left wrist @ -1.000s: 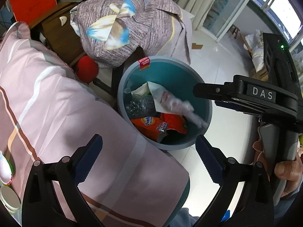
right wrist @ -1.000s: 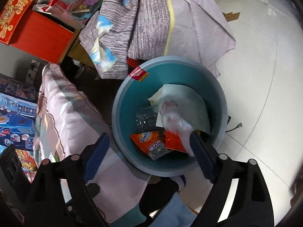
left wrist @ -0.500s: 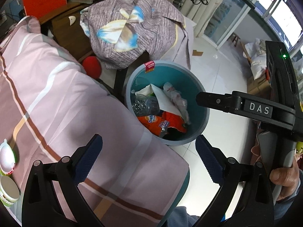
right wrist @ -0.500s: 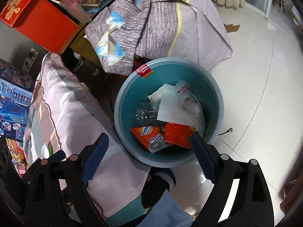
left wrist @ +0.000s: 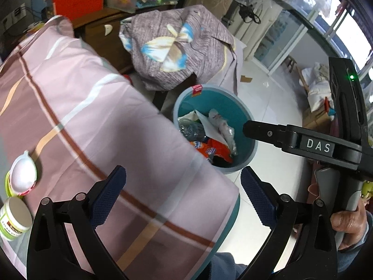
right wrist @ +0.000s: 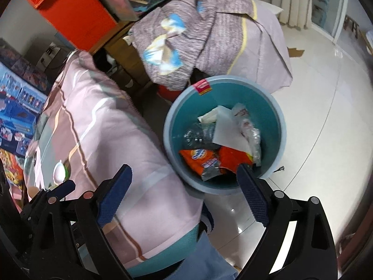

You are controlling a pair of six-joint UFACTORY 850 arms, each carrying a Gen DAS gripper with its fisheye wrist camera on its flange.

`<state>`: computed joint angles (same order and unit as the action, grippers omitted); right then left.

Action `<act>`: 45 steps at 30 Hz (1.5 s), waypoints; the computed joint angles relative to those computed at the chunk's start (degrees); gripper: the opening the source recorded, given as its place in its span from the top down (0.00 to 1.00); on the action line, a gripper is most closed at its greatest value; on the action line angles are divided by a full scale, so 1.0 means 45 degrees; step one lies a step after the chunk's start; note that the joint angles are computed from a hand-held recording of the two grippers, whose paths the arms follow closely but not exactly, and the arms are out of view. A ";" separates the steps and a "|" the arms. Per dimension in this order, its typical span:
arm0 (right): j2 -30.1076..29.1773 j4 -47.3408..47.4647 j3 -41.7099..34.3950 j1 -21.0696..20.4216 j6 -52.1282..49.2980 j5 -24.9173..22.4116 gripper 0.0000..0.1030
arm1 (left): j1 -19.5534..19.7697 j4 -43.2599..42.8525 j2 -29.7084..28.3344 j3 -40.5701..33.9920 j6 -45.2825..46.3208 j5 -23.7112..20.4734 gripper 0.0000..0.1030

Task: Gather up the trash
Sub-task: 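Move both tools back over the table toward the packet and bottle, then grasp the clear green-label packet with the left gripper while the right grasps the Swisse bottle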

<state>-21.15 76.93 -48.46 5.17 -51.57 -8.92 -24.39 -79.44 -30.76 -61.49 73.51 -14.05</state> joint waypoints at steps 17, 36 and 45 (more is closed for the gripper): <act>-0.0495 -0.7830 -0.1535 0.3218 0.6795 0.0348 0.15 | 0.2859 -0.5562 0.2359 0.3292 0.5634 -0.0401 0.04; -0.3205 -1.5519 -0.5802 0.6860 1.2147 -0.2270 0.15 | 0.8565 -0.7298 0.4158 0.6148 0.8134 -0.0712 0.04; -0.4451 -1.8021 -0.7611 0.7817 1.2007 -0.3540 0.15 | 0.9826 -0.7350 0.3546 0.5683 0.8550 -0.0305 0.04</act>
